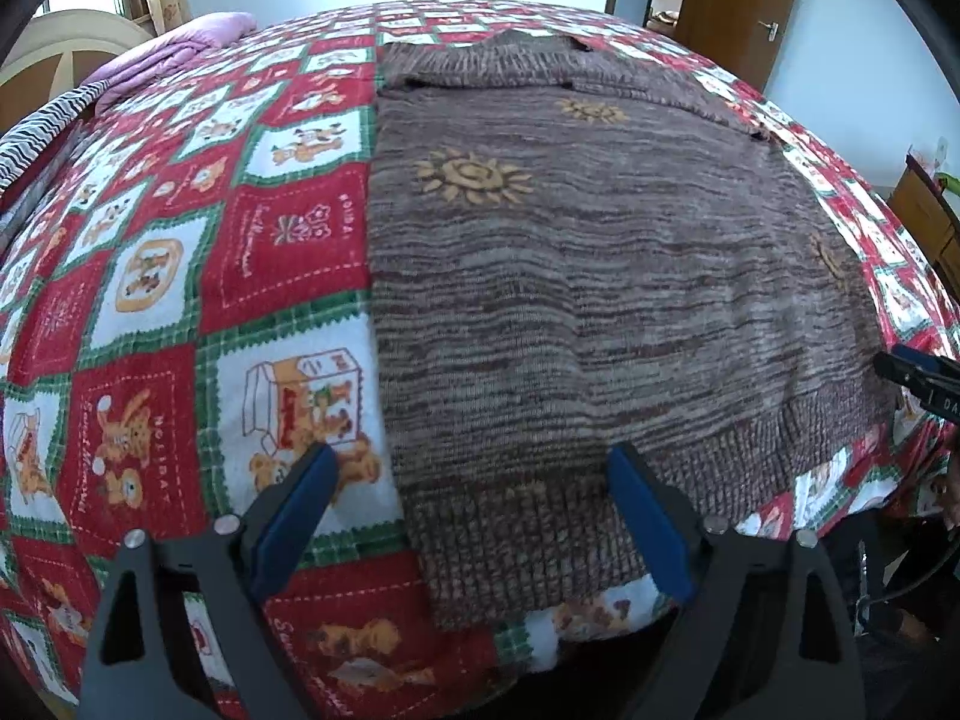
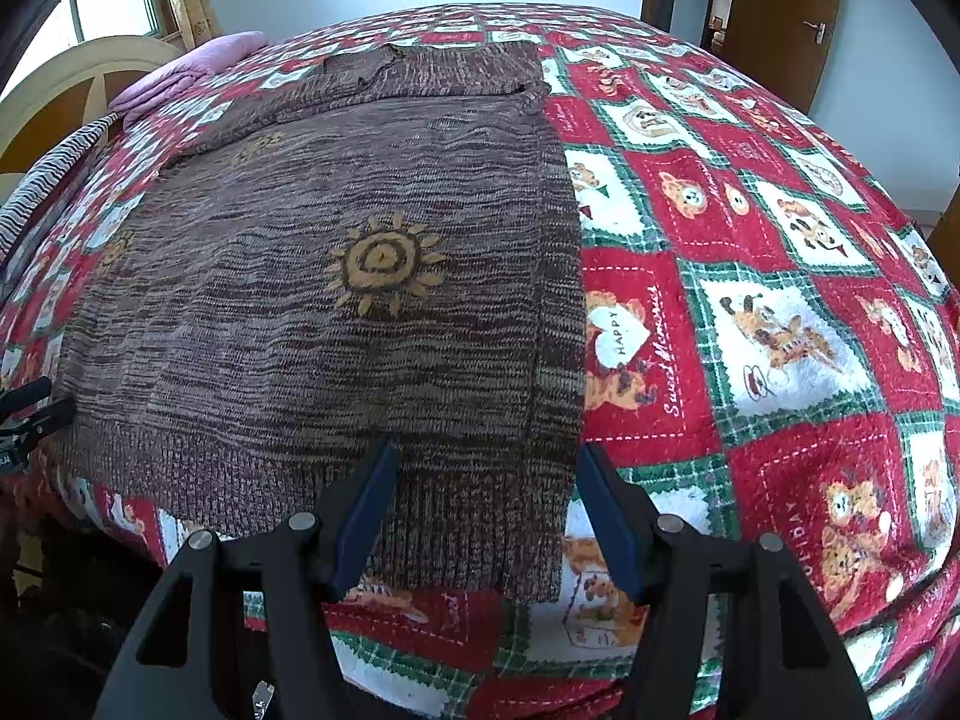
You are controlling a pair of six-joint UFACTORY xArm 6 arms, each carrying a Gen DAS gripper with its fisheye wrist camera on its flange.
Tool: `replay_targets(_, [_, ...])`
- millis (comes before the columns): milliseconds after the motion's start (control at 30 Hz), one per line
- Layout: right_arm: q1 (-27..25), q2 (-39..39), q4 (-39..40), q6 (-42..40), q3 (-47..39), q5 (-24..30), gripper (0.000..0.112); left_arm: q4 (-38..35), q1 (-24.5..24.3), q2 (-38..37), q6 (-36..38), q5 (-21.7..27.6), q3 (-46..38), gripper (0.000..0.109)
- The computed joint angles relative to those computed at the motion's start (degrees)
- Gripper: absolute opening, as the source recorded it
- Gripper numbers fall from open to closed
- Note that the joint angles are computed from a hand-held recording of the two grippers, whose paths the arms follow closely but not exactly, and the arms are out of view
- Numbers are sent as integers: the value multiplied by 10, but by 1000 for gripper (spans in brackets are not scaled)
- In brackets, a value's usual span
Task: Fold small clothes
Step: 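Grasp the ribbed sweater hem with the left gripper while the right gripper grasps it too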
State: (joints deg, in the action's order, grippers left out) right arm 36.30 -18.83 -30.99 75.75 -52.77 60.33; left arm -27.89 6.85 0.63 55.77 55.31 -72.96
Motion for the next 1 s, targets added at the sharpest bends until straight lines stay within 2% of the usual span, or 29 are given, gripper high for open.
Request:
replay_targets(133, [-2,-5,0,3,9,-4,64,-6,2,-2,6,1,3,88])
replay_targets(267, [-11,-20,5,17,34,-34,64,-10,2,-5,15,-3,9,83])
replay_targets(467, [-7,-25,7,15,39,-47,64,-26,13,6,15,44,-17,70])
replay_targets(533, [-5,-26,8,12,42,-49,64,-24,16,10,17,64,-24,70])
replay_targets(667, [-7,-41,12,25,60,-62,64,-27,16,-1,31,59,-9,69])
replay_targets(700, [-6,-45,11,29,63,-61,63,-27,15,-3,34,55,-6,67])
replay_targets(833, [-5,-56,6,41,72,-64,63,-44,20,-3,53,57,-7,41])
replay_targets(900, [-8,-52,18,30,72,-72,51,-50,25,3,57,81,-20,27])
replay_targets(933, [-7,-51,22,27,72,-73,49,-51,28,6,57,95,-28,21])
replay_targets(1000, [-2,-50,21,18,69,-73,34,-61,33,7,65,107,-35,17])
